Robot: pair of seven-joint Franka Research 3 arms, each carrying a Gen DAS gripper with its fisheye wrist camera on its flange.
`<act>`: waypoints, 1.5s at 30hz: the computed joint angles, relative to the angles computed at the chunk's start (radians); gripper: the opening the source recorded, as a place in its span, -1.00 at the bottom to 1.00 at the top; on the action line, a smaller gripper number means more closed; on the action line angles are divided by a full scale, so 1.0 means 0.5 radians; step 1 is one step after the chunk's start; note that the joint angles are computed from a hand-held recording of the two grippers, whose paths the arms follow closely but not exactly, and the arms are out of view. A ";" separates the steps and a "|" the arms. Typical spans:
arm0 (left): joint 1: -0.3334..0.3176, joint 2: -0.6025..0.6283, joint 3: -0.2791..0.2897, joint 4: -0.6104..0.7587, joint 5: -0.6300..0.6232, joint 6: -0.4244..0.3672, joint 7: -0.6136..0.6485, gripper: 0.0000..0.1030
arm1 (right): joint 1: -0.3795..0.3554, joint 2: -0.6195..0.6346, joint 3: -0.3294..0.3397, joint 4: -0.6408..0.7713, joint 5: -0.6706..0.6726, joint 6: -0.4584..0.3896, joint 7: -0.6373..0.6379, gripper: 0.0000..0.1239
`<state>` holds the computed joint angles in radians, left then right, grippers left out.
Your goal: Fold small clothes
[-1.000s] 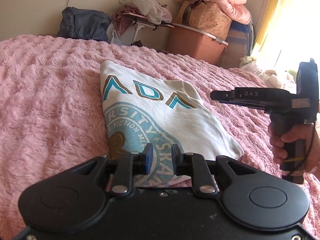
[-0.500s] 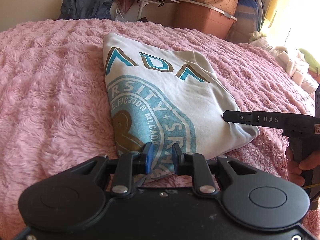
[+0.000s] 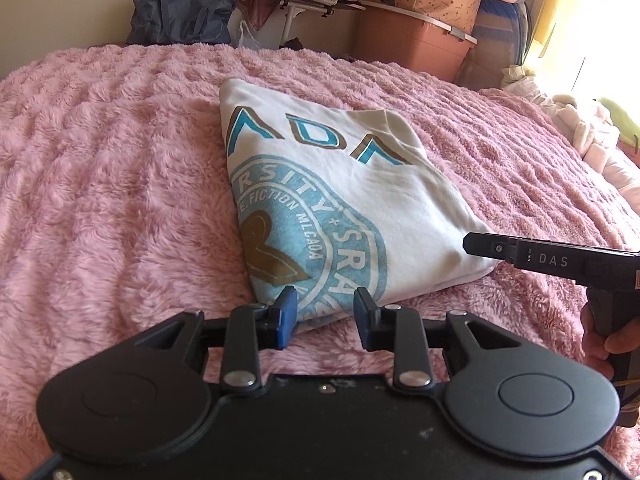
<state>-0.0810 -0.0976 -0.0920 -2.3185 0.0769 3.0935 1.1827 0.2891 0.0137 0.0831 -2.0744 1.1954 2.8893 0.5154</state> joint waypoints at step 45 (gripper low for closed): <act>0.620 0.673 -0.150 0.957 -3.213 -1.107 2.308 -0.19 | -0.481 0.659 -0.006 0.882 0.441 -1.133 0.055 0.04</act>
